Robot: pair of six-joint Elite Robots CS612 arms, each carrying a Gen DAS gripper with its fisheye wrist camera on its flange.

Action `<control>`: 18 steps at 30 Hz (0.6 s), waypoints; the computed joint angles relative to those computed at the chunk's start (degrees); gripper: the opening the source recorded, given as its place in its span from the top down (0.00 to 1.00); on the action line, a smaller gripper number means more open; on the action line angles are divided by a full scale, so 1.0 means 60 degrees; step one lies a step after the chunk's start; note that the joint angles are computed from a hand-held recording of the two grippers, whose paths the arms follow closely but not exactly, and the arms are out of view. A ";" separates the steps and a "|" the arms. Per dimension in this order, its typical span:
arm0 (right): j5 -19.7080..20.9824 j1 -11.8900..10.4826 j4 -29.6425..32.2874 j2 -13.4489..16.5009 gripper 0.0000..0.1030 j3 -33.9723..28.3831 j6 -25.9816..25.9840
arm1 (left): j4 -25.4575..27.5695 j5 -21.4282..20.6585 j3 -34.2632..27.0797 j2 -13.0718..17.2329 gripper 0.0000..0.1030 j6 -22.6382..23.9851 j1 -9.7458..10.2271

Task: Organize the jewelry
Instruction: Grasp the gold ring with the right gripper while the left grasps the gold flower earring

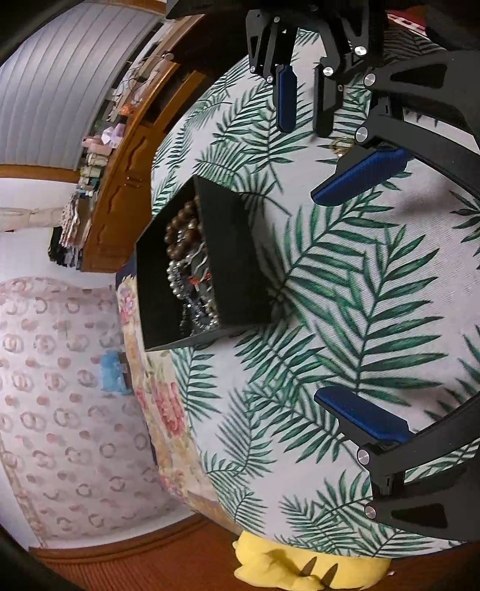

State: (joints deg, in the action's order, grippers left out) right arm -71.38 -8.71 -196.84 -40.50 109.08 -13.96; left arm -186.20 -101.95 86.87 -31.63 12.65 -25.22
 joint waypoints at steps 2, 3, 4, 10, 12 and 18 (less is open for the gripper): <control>0.0027 0.0059 0.0194 -0.0018 0.66 -0.0005 -0.0217 | 0.0036 0.0005 0.0052 -0.0008 0.08 0.0016 -0.0001; 0.0023 0.0084 0.0262 -0.0029 0.66 -0.0009 -0.0299 | 0.0058 0.0014 0.0073 -0.0011 0.08 0.0022 0.0000; -0.0006 0.0112 0.0339 -0.0034 0.66 -0.0013 -0.0401 | 0.0068 0.0021 0.0086 -0.0009 0.08 0.0023 0.0001; -0.0556 0.0268 0.0465 -0.0029 0.66 -0.0065 -0.0679 | 0.0122 -0.0016 0.0171 -0.0011 0.08 0.0019 -0.0010; -0.0643 0.0283 0.0510 -0.0019 0.66 -0.0079 -0.0687 | 0.0164 0.0009 0.0192 -0.0014 0.08 0.0063 -0.0038; -0.0666 0.0289 0.0328 0.0010 0.74 -0.0016 -0.0830 | 0.0219 -0.0002 0.0252 -0.0010 0.08 0.0119 -0.0073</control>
State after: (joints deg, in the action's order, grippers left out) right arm -75.37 -6.98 -194.87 -40.44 108.99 -18.94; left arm -184.89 -101.97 88.38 -31.69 13.37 -25.65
